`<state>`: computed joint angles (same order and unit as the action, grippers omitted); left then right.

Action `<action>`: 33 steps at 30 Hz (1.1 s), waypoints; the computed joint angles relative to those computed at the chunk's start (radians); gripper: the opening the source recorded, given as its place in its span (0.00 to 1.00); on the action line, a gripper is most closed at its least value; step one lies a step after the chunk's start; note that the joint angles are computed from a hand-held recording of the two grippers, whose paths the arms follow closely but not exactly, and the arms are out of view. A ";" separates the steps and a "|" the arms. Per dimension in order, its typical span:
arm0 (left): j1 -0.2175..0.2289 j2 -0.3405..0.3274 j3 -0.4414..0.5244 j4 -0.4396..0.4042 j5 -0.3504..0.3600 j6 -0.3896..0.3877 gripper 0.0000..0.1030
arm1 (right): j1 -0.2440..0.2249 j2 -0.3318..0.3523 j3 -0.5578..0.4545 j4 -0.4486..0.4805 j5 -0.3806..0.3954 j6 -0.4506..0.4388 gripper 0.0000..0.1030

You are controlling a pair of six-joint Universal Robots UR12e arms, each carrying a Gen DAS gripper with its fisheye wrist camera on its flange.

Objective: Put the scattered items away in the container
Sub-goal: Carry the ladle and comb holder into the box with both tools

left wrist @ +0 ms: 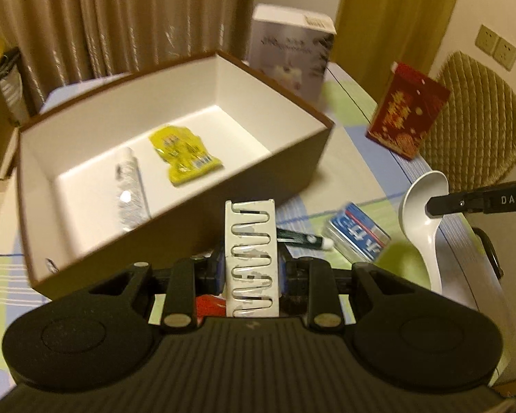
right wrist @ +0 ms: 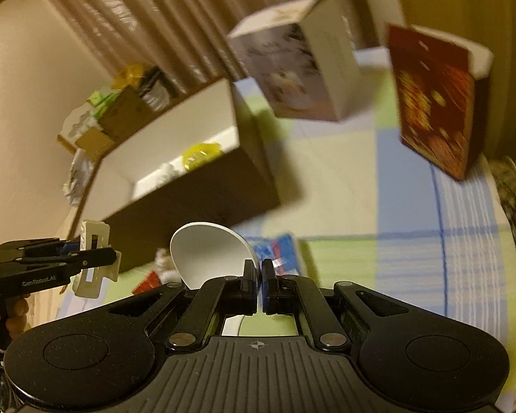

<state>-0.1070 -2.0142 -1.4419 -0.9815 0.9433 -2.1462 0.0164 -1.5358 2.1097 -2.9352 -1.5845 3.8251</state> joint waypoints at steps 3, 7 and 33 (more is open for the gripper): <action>0.005 -0.005 0.013 0.021 -0.012 -0.012 0.23 | -0.001 0.019 -0.038 -0.002 0.007 -0.055 0.05; 0.010 -0.016 0.034 0.046 -0.031 -0.034 0.23 | -0.007 0.047 -0.090 -0.015 0.028 -0.120 0.05; -0.005 -0.194 0.307 0.153 -0.022 -0.257 0.23 | -0.011 0.323 -0.477 -0.072 0.050 -0.325 0.05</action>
<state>-0.1118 -2.2082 -1.1353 -0.8287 0.9213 -2.4031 0.0055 -1.2130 1.6329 -3.0069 -1.5345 3.5005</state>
